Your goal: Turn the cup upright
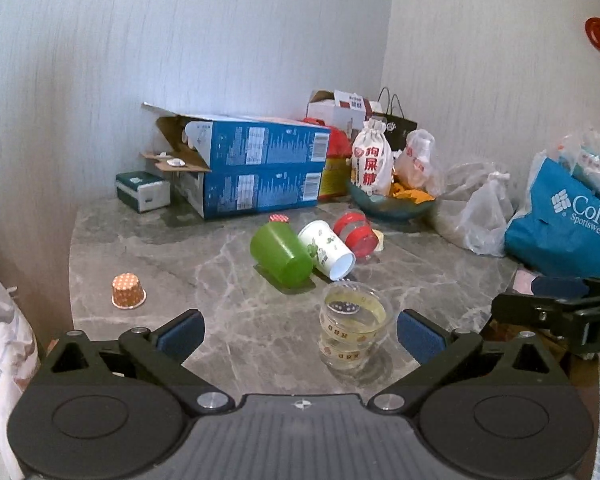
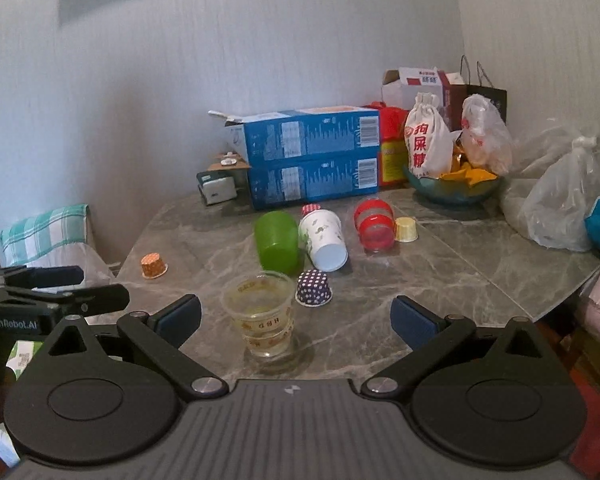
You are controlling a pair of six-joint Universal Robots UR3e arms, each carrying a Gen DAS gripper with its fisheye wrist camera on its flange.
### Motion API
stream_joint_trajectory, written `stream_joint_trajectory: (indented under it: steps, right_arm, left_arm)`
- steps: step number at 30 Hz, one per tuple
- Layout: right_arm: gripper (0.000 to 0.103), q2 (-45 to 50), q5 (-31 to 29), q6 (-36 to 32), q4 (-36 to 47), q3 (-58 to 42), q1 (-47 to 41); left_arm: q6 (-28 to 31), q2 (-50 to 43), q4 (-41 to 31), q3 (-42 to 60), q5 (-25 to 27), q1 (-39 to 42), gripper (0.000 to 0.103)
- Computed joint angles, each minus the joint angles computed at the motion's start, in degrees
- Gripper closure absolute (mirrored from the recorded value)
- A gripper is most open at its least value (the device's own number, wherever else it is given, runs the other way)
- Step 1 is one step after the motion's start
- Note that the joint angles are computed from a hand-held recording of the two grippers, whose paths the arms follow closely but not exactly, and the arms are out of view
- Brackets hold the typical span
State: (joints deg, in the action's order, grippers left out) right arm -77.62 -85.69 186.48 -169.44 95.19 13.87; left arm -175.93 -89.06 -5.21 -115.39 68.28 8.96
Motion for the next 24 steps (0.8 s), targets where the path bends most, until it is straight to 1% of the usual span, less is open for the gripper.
stream_joint_trajectory:
  steps: [4,9,13,24]
  right_arm:
    - [0.001,0.10,-0.19,0.86,0.01,0.20,-0.21]
    - [0.001,-1.36,0.29,1.52,0.22,1.37,-0.40]
    - [0.001,-2.35,0.02,1.96,0.13,2.18,-0.30]
    - [0.001,-3.97,0.44,1.62,0.26,3.79,-0.07]
  left_arm:
    - [0.64,0.79,-3.52,1.31,2.84,-1.62,0.000]
    - [1.05,2.23,-5.99,1.64,3.81,-2.07,0.000]
    - [1.16,3.75,-7.08,1.05,2.95,-1.51,0.000]
    - [1.64,5.85,-8.91,0.33,3.36,-1.45,0.000]
